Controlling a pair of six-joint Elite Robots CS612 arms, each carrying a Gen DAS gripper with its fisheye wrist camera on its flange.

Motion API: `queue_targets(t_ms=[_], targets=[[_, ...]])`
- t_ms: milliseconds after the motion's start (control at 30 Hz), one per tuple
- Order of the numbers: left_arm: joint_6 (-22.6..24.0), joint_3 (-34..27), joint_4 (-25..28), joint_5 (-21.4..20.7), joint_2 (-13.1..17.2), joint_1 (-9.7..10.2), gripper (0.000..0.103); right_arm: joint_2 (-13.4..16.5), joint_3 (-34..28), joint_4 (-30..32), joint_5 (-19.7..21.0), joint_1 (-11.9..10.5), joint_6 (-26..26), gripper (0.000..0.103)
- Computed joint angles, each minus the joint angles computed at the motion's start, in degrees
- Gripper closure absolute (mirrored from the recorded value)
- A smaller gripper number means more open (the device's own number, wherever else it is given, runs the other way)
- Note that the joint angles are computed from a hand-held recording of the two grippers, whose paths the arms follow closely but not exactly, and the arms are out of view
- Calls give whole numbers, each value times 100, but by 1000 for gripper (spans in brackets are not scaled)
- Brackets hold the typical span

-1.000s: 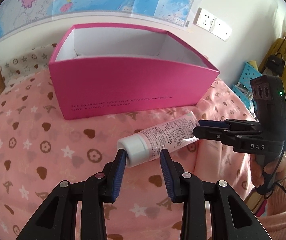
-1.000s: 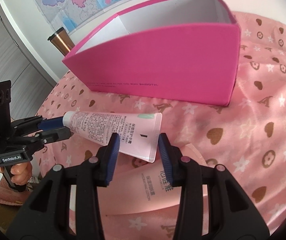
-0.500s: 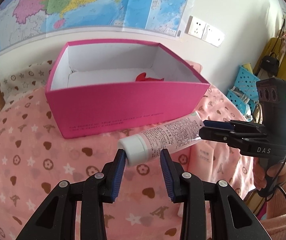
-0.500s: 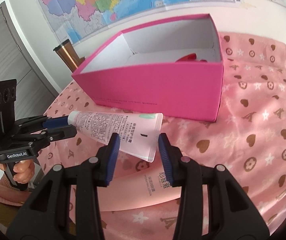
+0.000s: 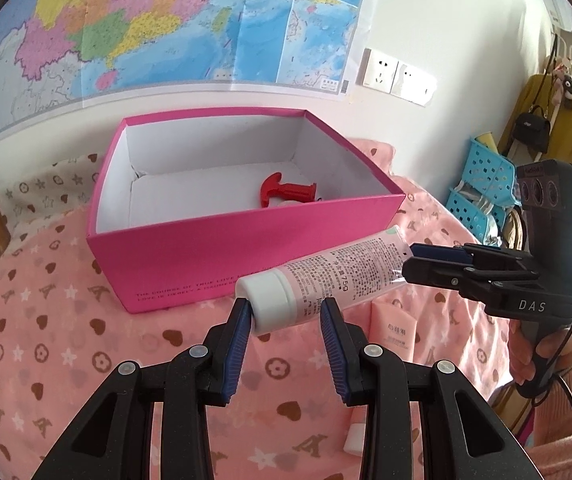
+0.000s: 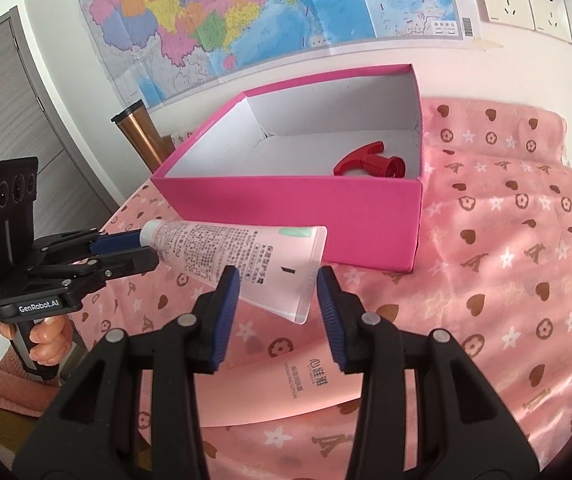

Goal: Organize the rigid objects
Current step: 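Carry the pink tube over the magenta box with both grippers, then lower the pink tube into the magenta box and open both grippers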

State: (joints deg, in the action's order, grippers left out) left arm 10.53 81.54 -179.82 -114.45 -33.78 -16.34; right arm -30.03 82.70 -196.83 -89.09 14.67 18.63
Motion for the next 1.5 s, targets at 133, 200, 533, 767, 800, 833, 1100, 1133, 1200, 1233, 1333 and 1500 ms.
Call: queue_targets(t_ms=[133, 200, 533, 767, 800, 833, 1100, 1133, 1200, 1233, 1333, 1500], targets=[[0, -10, -18, -7, 2, -5, 68, -12, 14, -52, -39, 5, -12, 60], [2, -26, 0, -39, 5, -2, 68, -17, 13, -67, -67, 8, -25, 60], [-25, -8, -114, -32, -4, -11, 68, -42, 24, -123, -104, 3, -87, 60], [0, -42, -202, 24, -11, -34, 68, -57, 12, -157, -144, 2, -137, 60], [6, -50, -216, 22, -12, -37, 68, -59, 1, -152, -149, -3, -146, 60], [11, -33, -249, 32, -20, -41, 68, -62, -2, -153, -157, -5, -144, 60], [2, -152, -309, 99, 11, -73, 68, -91, -23, -199, -199, -33, -180, 60], [3, -177, -305, 113, 19, -77, 68, -92, -35, -192, -212, -36, -199, 60], [-2, -224, -301, 133, 32, -84, 68, -91, -57, -183, -228, -45, -223, 60], [-1, -246, -297, 147, 38, -88, 68, -91, -70, -170, -236, -49, -232, 60], [-21, -293, -303, 179, 51, -98, 68, -89, -97, -156, -238, -61, -248, 60], [-43, -385, -304, 192, 83, -110, 68, -90, -140, -117, -250, -83, -263, 60]])
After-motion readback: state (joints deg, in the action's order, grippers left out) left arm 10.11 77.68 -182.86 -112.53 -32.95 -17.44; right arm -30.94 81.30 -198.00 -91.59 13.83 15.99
